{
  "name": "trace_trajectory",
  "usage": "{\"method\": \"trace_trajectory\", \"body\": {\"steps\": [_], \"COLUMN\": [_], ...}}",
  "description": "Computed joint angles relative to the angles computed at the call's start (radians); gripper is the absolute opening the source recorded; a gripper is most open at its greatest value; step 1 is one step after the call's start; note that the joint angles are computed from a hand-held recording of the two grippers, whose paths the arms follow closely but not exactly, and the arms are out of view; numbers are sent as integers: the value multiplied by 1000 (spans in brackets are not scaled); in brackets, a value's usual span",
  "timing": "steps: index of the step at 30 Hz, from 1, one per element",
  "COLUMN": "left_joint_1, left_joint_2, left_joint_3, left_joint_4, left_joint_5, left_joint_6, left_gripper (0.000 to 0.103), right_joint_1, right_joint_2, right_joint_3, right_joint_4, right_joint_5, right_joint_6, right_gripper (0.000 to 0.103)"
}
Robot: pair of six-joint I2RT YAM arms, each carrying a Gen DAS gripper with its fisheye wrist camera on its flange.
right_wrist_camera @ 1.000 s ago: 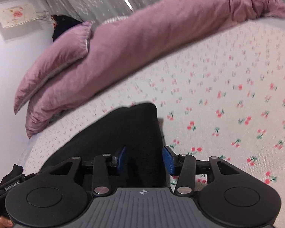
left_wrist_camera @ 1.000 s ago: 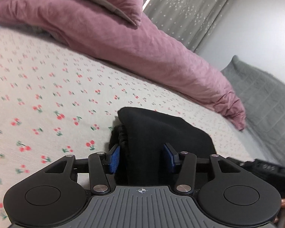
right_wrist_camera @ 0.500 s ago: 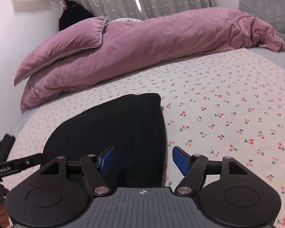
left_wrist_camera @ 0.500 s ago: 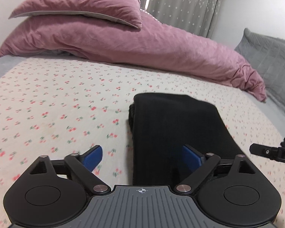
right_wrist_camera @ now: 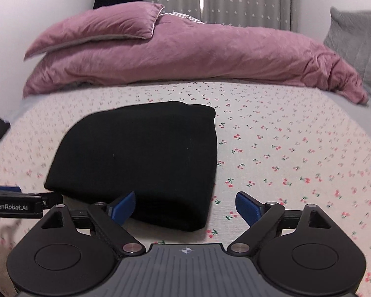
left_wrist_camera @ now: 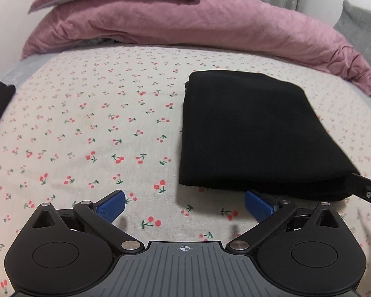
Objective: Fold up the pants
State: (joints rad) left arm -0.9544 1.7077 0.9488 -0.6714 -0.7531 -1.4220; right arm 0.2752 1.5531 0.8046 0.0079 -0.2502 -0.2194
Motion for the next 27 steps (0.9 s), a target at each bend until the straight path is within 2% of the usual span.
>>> {"method": "trace_trajectory", "body": {"steps": [9,27], "left_joint_1": [-16,-21], "left_joint_2": [60,71], "left_joint_3": [68,76], "left_joint_4": [-70,-68], "left_joint_5": [-39,-36], "left_joint_6": [-8,21], "left_gripper": [103,103], "right_joint_1": [3,11], "right_joint_2": [35,43], "right_joint_3": [24,30], "right_joint_4": [-39,-57], "right_joint_5": [32,44], "right_joint_6": [-3,-14], "right_gripper": [94,94]}}
